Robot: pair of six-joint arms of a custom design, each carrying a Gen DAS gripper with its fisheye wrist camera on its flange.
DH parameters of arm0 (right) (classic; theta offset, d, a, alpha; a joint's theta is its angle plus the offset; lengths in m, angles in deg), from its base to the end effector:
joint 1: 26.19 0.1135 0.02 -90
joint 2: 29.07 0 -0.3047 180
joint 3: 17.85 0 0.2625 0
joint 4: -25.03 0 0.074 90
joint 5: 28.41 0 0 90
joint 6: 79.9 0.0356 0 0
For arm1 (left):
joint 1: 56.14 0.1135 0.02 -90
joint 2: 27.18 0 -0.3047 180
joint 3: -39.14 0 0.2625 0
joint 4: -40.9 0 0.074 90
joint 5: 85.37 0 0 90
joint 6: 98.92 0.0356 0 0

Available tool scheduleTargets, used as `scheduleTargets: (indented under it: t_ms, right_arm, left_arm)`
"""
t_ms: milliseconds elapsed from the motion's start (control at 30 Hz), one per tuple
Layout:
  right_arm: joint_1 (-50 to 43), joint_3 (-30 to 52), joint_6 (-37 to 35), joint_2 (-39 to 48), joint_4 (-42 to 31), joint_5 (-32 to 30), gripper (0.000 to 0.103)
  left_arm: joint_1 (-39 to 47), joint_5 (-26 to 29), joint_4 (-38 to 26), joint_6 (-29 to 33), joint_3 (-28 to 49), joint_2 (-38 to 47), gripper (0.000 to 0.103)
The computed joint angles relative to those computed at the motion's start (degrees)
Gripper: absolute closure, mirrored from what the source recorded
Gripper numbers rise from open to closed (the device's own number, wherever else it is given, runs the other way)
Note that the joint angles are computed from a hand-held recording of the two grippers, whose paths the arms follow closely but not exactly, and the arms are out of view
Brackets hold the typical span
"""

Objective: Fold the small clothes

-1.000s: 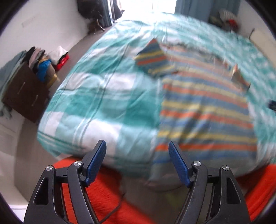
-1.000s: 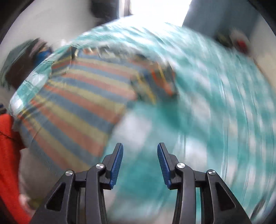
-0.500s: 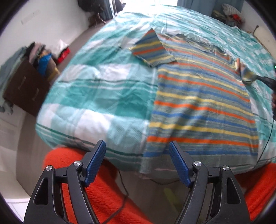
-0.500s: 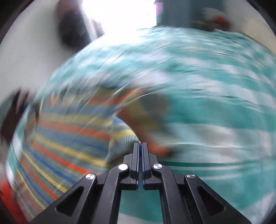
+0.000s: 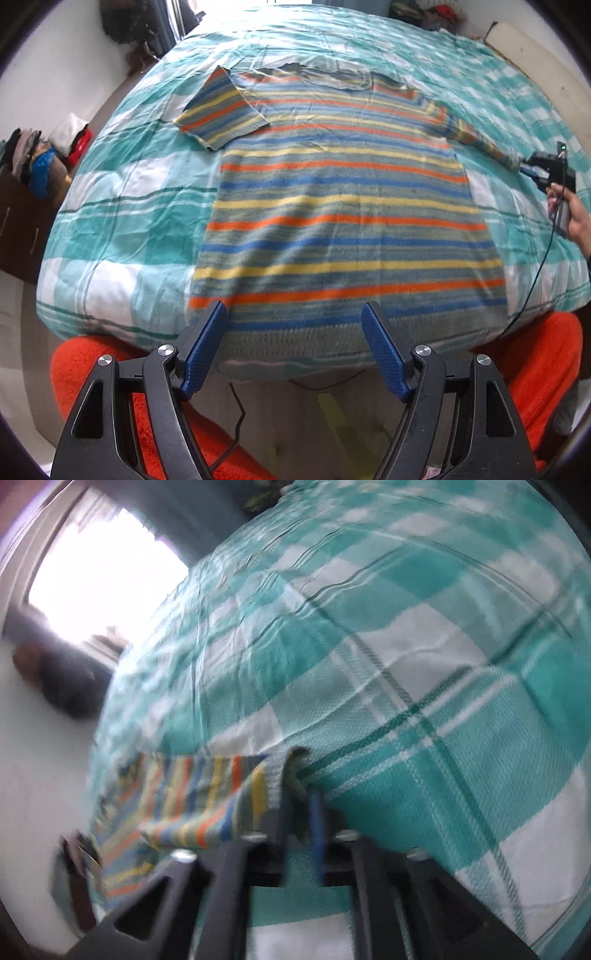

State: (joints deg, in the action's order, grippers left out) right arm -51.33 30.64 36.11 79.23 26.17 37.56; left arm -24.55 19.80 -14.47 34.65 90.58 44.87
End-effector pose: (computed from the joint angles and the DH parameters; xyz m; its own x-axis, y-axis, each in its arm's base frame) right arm 0.2805 -0.1156 0.0849 -0.6089 0.7282 -0.3148 0.5155 0.6648 0.5406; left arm 0.1736 0.0958 0.2058 -0.9100 0.2213 -0.3505 0.2424 0.9700 -0.0170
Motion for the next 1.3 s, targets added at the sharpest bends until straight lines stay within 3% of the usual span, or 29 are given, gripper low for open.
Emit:
scheduleTargets:
  t_ms: [67, 167, 233, 300, 333, 367, 433, 467, 500, 533, 567, 600, 700, 800, 833, 900, 967, 1067, 1133, 1233, 1267, 1300]
  right_arm:
    - [-1.27, -4.71, 2.00, -3.79, 3.97, -0.24, 0.066]
    - [-1.69, -11.14, -2.80, -10.36, 4.44, -2.75, 0.066]
    - [-0.71, -11.89, -7.01, -10.62, 3.46, -4.29, 0.066]
    - [0.73, -10.42, -6.81, -7.85, 5.03, -3.53, 0.066]
    - [0.27, -9.83, -5.92, -6.94, 6.17, -3.45, 0.062]
    - [-0.51, -8.73, -4.16, -5.06, 8.14, -3.78, 0.049]
    - [-2.17, -2.02, -0.90, 1.35, 6.12, -5.27, 0.045]
    - [-2.49, 0.46, -0.85, 3.32, 4.08, -6.26, 0.053]
    - [-2.45, 4.88, -1.73, 7.02, 0.39, -8.88, 0.082]
    - [-2.12, 8.90, -4.19, 9.75, -5.07, -11.23, 0.101]
    - [-0.06, 13.51, -8.46, 11.68, -12.67, -9.07, 0.100]
    - [1.88, 15.24, -11.49, 10.73, -15.83, -4.61, 0.100]
    - [2.82, 12.21, -11.79, 4.17, -9.92, 1.35, 0.100]
    - [2.83, 12.52, -10.99, 4.45, -7.22, 5.87, 0.099]
    - [2.74, 13.27, -9.99, 5.98, -7.26, 5.29, 0.097]
    - [2.75, 14.52, -7.96, 9.32, -7.23, 3.57, 0.074]
    - [2.48, 13.01, -7.70, 9.29, -5.95, 3.82, 0.068]
    - [-0.98, 4.00, -3.96, 3.12, 3.14, 2.52, 0.053]
    - [-3.67, -2.50, -1.27, -1.31, 8.18, 0.24, 0.053]
    - [-7.39, -10.02, 1.43, -2.89, 12.81, -12.87, 0.056]
    - [-6.62, -10.66, 1.79, 0.63, 13.89, -18.51, 0.065]
    - [-5.38, -10.73, 2.00, 2.76, 14.58, -20.00, 0.072]
  left_arm:
    - [0.97, -0.16, 0.13, 0.46, -0.32, 0.14, 0.026]
    - [1.63, -0.19, 0.22, -0.36, -0.37, 1.81, 0.026]
    - [1.08, -0.28, 0.26, -1.19, -0.20, 3.25, 0.026]
    - [0.16, -0.66, 0.56, -1.69, -0.59, 2.65, 0.026]
    - [-0.49, -1.02, 1.00, -2.02, -0.90, 1.86, 0.026]
    - [-0.86, -1.17, 1.17, -2.31, -1.03, 1.23, 0.026]
    - [-0.91, -1.02, 1.20, -2.70, -1.22, 0.63, 0.026]
    - [-0.87, -1.07, 1.28, -2.95, -1.28, 0.79, 0.026]
    - [-0.86, -1.29, 1.39, -3.32, -1.38, 1.10, 0.026]
    - [-0.86, -1.85, 1.68, -3.83, -1.53, 1.61, 0.026]
    - [-0.81, -2.44, 2.09, -4.33, -1.69, 2.10, 0.026]
    - [-0.51, -2.69, 2.42, -4.50, -1.89, 2.42, 0.026]
    - [0.22, -3.35, 3.33, -5.03, -2.52, 3.89, 0.026]
    - [-1.47, -4.00, 3.81, -6.28, -2.96, 5.50, 0.026]
    - [-2.05, -4.14, 4.03, -6.51, -3.28, 5.11, 0.026]
    - [-2.92, -3.95, 4.08, -6.55, -3.67, 4.04, 0.026]
    - [-2.84, -3.67, 3.77, -5.93, -3.94, 2.90, 0.026]
    - [-2.02, -3.75, 3.87, -5.01, -4.31, 2.55, 0.026]
    - [-1.68, -3.50, 3.71, -5.06, -4.28, 2.89, 0.026]
    - [-2.72, -2.74, 3.17, -6.00, -3.96, 3.65, 0.026]
    - [-3.35, -2.57, 3.02, -6.31, -3.94, 3.66, 0.026]
    - [-4.32, -2.47, 2.89, -6.69, -3.94, 3.42, 0.026]
